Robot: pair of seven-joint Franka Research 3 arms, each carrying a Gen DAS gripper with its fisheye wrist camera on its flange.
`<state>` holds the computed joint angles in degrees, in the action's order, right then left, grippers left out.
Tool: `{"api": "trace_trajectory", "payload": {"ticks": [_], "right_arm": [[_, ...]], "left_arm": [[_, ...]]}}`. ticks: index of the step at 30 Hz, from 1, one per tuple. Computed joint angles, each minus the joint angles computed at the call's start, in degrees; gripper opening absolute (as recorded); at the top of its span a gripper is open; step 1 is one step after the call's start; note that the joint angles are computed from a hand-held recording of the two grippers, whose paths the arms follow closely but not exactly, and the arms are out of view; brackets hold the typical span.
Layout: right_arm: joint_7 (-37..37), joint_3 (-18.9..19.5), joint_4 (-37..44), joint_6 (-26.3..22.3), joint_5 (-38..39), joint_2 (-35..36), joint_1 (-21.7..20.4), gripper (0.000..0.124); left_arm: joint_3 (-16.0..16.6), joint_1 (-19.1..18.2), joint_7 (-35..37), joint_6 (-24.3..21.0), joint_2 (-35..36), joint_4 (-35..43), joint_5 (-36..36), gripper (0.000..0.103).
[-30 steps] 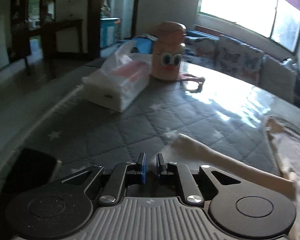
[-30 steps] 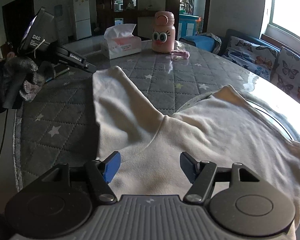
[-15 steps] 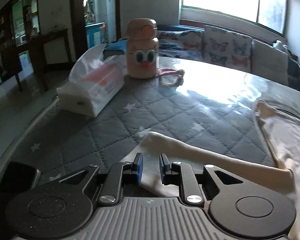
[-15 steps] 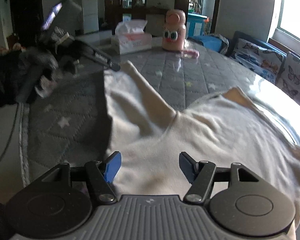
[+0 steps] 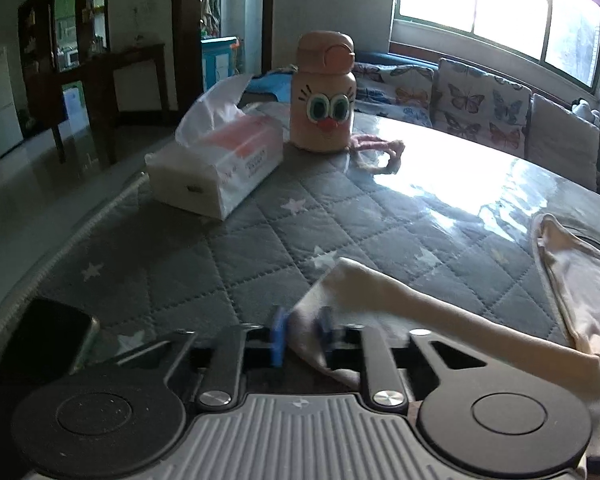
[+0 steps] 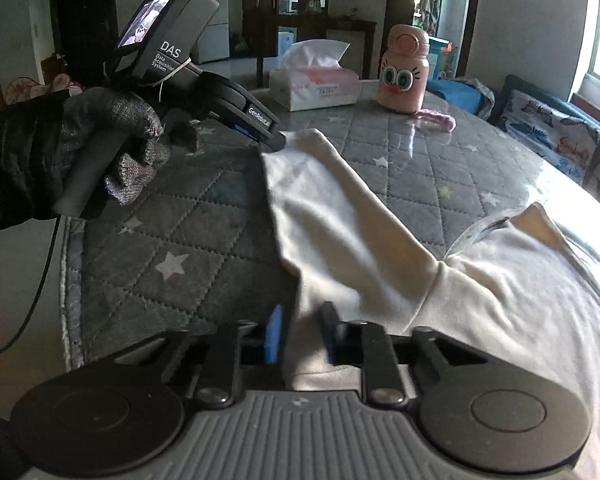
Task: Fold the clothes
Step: 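Fold the sleeve held by the left gripper across the sweatshirt body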
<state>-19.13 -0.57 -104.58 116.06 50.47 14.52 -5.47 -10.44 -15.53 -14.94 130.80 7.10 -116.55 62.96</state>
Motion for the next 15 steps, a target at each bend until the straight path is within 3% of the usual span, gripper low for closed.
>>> {"api": "trace_trajectory", "payload": {"ticks": [3, 10, 15], "right_arm": [[0.1, -0.1, 0.2, -1.3, 1.0, 0.1, -0.5, 0.002], [-2.4, -0.5, -1.2, -3.4, 0.4, -0.8, -0.9, 0.002], [-1.1, -0.9, 0.7, -6.6, -0.6, -0.3, -1.3, 0.012]], "left_arm": [[-0.1, -0.2, -1.1, -0.9, -0.6, -0.3, 0.3, 0.004], [-1.3, -0.9, -2.8, -5.8, -2.3, -1.4, 0.9, 0.005], [-1.3, -0.4, -0.5, -5.1, -2.1, -1.7, -1.2, 0.009]]}}
